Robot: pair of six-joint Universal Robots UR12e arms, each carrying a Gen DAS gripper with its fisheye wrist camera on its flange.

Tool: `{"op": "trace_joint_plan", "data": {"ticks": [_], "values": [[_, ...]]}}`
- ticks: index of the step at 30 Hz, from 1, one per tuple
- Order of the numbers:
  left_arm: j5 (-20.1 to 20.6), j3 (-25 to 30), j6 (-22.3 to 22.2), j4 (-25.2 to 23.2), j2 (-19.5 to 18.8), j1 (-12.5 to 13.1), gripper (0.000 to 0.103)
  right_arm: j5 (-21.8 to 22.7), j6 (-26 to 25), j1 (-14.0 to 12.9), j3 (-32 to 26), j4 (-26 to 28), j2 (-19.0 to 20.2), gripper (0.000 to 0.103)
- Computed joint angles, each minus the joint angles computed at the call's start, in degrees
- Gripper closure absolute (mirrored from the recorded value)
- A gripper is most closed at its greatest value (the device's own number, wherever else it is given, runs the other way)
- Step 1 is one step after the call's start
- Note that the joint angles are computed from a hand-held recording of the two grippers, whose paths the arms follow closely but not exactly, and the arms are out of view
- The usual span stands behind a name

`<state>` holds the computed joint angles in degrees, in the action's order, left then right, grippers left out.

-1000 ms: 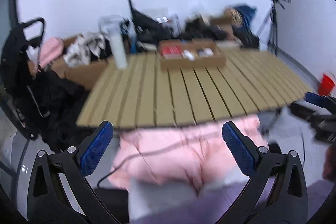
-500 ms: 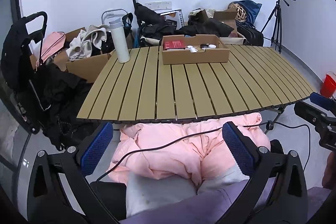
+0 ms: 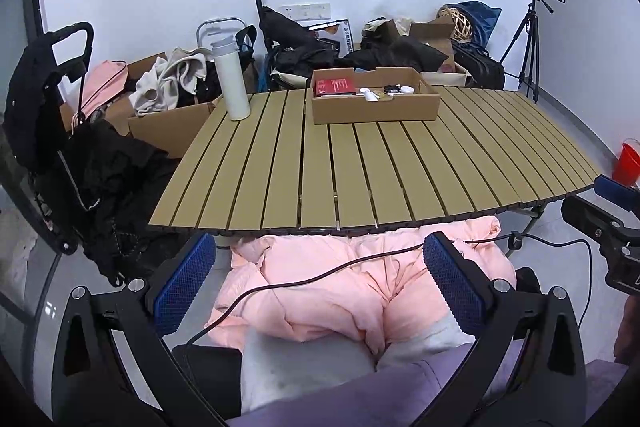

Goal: Organize objects

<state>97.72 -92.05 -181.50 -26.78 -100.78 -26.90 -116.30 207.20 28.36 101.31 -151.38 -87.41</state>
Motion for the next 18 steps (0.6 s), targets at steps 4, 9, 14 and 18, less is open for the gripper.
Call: {"op": "trace_joint_plan", "data": {"ticks": [4, 9, 14, 18], "values": [[-0.22, 0.0, 0.22, -0.23, 0.05, 0.11, 0.0, 0.61, 0.09, -0.2, 0.1, 0.22, -0.23, 0.012], [-0.19, 0.04, 0.29, -0.34, 0.06, 0.02, 0.0, 0.63, 0.01, -0.21, 0.18, 0.01, -0.28, 0.012], [-0.23, 0.1, 0.37, -0.55, 0.05, 0.01, 0.0, 0.41, 0.07, -0.1, -0.09, 0.3, -0.23, 0.012], [-0.16, 0.09, 0.42, -0.32, 0.03, 0.02, 0.0, 0.93, 0.64, -0.24, 0.02, 0.0, -0.36, 0.012]]}}
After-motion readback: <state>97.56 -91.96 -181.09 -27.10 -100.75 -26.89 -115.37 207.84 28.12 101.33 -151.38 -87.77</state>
